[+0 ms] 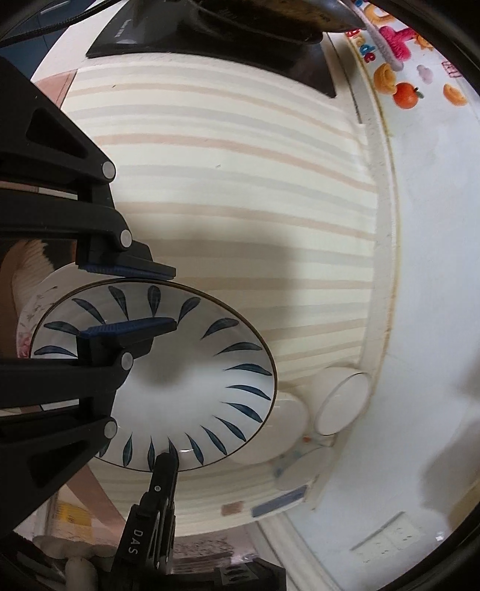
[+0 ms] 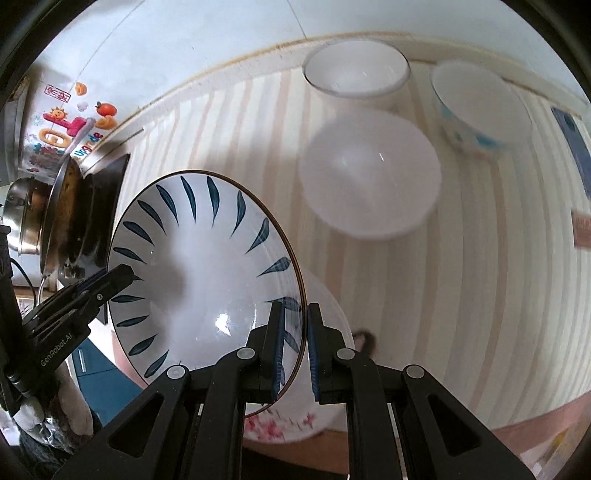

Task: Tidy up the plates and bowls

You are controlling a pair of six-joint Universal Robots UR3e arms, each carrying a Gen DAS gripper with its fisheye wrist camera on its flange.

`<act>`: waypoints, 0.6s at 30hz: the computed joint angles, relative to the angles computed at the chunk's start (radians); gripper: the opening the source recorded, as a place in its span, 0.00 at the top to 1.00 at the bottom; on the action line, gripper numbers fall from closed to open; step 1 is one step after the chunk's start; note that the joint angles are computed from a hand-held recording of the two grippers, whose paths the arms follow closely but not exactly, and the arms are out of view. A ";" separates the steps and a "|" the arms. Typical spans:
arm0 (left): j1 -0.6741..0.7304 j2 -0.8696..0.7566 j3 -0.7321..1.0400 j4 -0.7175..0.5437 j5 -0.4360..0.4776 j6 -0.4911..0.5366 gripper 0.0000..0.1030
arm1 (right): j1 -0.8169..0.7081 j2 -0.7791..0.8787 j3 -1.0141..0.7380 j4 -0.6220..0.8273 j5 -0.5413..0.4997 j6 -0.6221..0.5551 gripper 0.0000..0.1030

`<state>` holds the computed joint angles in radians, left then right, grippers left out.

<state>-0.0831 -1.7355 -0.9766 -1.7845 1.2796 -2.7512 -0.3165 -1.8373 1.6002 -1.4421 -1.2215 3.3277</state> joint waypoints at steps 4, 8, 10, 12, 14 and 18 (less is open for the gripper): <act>-0.033 0.044 -0.128 0.073 0.034 -0.006 0.82 | -0.012 -0.082 0.119 -0.009 0.001 -0.014 0.87; -0.065 0.062 -0.208 0.131 0.076 -0.011 0.82 | -0.040 -0.155 0.222 -0.018 0.002 -0.042 0.87; -0.072 0.066 -0.239 0.148 0.087 -0.015 0.82 | -0.035 -0.159 0.249 -0.037 0.004 -0.042 0.87; -0.076 0.065 -0.254 0.156 0.099 -0.020 0.82 | -0.036 -0.168 0.278 -0.049 0.005 -0.043 0.87; -0.079 0.070 -0.274 0.170 0.111 -0.023 0.82 | -0.056 -0.192 0.304 -0.037 0.020 -0.061 0.87; -0.085 0.072 -0.295 0.188 0.132 -0.032 0.82 | -0.042 -0.181 0.329 -0.067 0.029 -0.052 0.87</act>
<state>-0.1683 -1.6632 -1.2719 -1.5966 1.4113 -2.7829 -0.3590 -2.0187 1.9291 -1.5095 -1.1924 3.2758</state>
